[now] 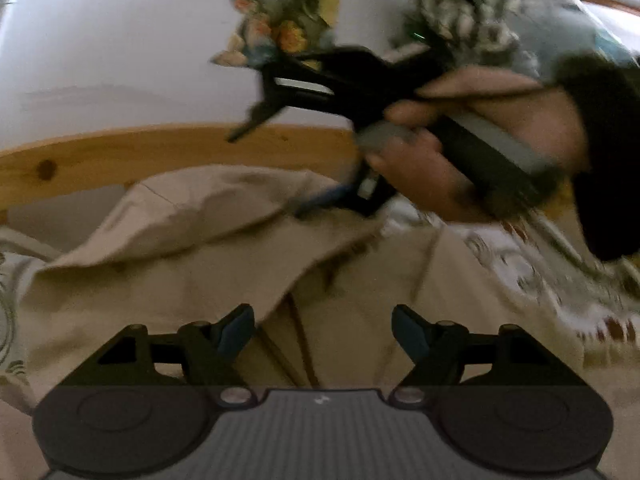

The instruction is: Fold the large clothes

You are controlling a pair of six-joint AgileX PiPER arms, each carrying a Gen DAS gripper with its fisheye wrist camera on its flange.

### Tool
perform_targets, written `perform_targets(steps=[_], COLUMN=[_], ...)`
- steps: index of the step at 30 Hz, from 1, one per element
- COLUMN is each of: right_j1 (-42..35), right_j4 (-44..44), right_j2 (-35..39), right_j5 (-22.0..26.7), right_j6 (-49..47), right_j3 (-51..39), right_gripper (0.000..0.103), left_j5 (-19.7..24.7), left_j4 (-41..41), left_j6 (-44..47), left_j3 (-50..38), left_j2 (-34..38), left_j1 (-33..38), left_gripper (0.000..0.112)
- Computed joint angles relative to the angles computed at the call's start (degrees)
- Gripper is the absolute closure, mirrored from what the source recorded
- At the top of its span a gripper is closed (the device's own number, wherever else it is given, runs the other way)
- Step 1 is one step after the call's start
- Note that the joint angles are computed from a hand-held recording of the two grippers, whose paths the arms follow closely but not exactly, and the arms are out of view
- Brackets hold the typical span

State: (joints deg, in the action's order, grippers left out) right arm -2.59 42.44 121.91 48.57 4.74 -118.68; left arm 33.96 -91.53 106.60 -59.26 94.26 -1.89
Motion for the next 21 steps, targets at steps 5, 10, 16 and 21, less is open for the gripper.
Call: perform_targets(steps=[5, 10, 16, 21], right_j1=[0.78, -0.08, -2.35, -5.76], right_j4=[-0.26, 8.97, 15.74, 26.56], right_j2=[2.72, -2.67, -11.21, -18.99], right_j5=[-0.08, -1.67, -1.03, -0.83], right_j6=[2.89, -10.90, -25.55, -38.44], right_j3=[-3.96, 2.55, 13.85, 29.41], right_gripper=[0.063, 0.084, 0.087, 0.088], left_j5=[-1.40, -3.91, 11.66, 9.00], left_j4=[7.32, 9.65, 3.89, -1.58], left_j6=[-7.93, -15.36, -8.36, -1.07], left_j3=[-2.67, -5.57, 3.63, 7.85], left_j2=[1.75, 3.57, -4.26, -8.98], left_j1=[-0.48, -0.92, 5.28, 3.33], left_gripper=[0.032, 0.033, 0.031, 0.032])
